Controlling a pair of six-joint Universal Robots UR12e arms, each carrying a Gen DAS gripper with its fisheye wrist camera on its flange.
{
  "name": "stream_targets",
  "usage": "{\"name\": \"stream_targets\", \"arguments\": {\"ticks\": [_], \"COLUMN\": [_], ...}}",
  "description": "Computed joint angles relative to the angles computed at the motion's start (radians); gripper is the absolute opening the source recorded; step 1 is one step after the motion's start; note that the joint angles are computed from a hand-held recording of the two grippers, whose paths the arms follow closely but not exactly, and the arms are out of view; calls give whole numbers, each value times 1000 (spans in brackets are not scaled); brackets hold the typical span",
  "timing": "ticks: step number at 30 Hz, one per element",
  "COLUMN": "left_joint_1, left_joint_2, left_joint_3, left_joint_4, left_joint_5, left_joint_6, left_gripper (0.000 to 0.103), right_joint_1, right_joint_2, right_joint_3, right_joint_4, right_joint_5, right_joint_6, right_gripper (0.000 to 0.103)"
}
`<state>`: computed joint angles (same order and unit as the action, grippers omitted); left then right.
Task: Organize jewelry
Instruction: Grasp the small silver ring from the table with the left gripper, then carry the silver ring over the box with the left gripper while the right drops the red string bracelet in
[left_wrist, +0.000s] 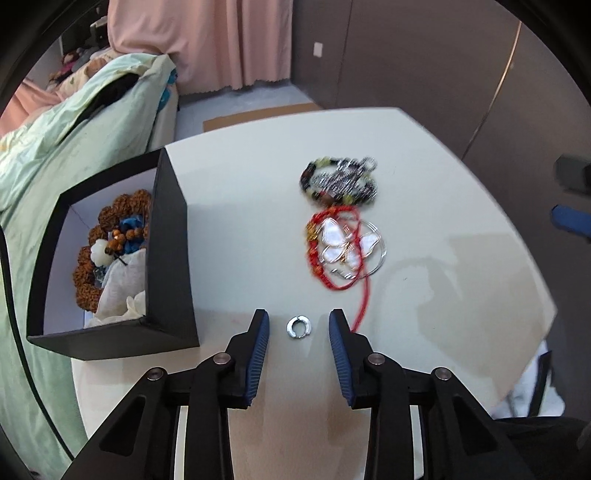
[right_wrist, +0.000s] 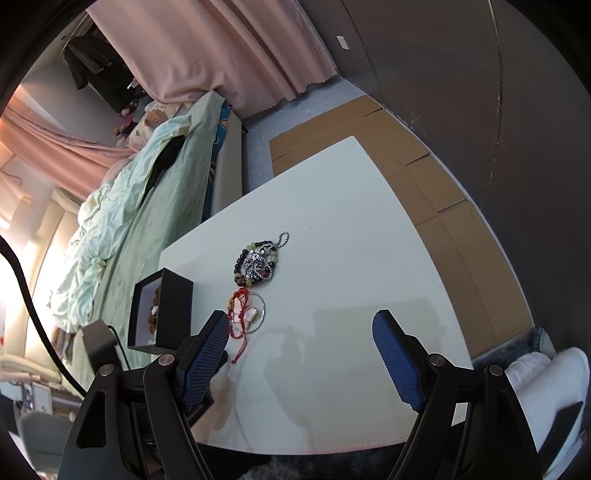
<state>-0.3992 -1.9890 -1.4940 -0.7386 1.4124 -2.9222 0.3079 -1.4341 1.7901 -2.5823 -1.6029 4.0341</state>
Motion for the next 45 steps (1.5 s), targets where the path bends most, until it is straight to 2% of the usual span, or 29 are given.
{"name": "stream_targets", "arguments": {"ticks": [3, 5, 12, 14, 21, 24, 26, 27, 40, 42, 43, 44, 45], "left_joint_1": [-8, -8, 6, 15, 57, 69, 78, 82, 114, 116, 117, 118, 118], "left_joint_2": [-1, -1, 6, 8, 19, 16, 14, 12, -10, -13, -14, -16, -17], "left_joint_3": [-2, -3, 10, 21, 43, 55, 62, 65, 109, 115, 116, 119, 120], "left_joint_4": [10, 12, -11, -2, 46, 54, 57, 58, 73, 73, 74, 75, 75], "left_joint_5": [24, 22, -31, -56, -136, -153, -164, -168, -196, -199, -200, -201, -201], "left_joint_6": [13, 9, 3, -16, -87, -108, -121, -130, -181, -183, -184, -186, -188], "left_gripper": [28, 13, 13, 13, 13, 13, 13, 13, 13, 13, 13, 13, 13], "right_joint_1": [0, 0, 3, 1, -4, -7, -8, -8, -17, -17, -16, -16, -15], "right_joint_2": [0, 2, 20, 34, 99, 124, 141, 151, 227, 235, 238, 240, 244], "right_joint_3": [0, -1, -9, -17, -65, -86, -103, -115, -207, -218, -224, -227, -234], "right_joint_4": [-2, -2, 5, 0, -29, -27, -17, -9, 111, 122, 128, 137, 149], "right_joint_5": [1, 1, 19, 47, 137, 166, 180, 190, 226, 224, 221, 219, 217], "right_joint_6": [-2, -6, 20, 32, 52, 59, 54, 47, -2, -6, -9, -14, -20], "right_gripper": [81, 81, 80, 72, 59, 48, 35, 33, 32, 29, 25, 11, 7]}}
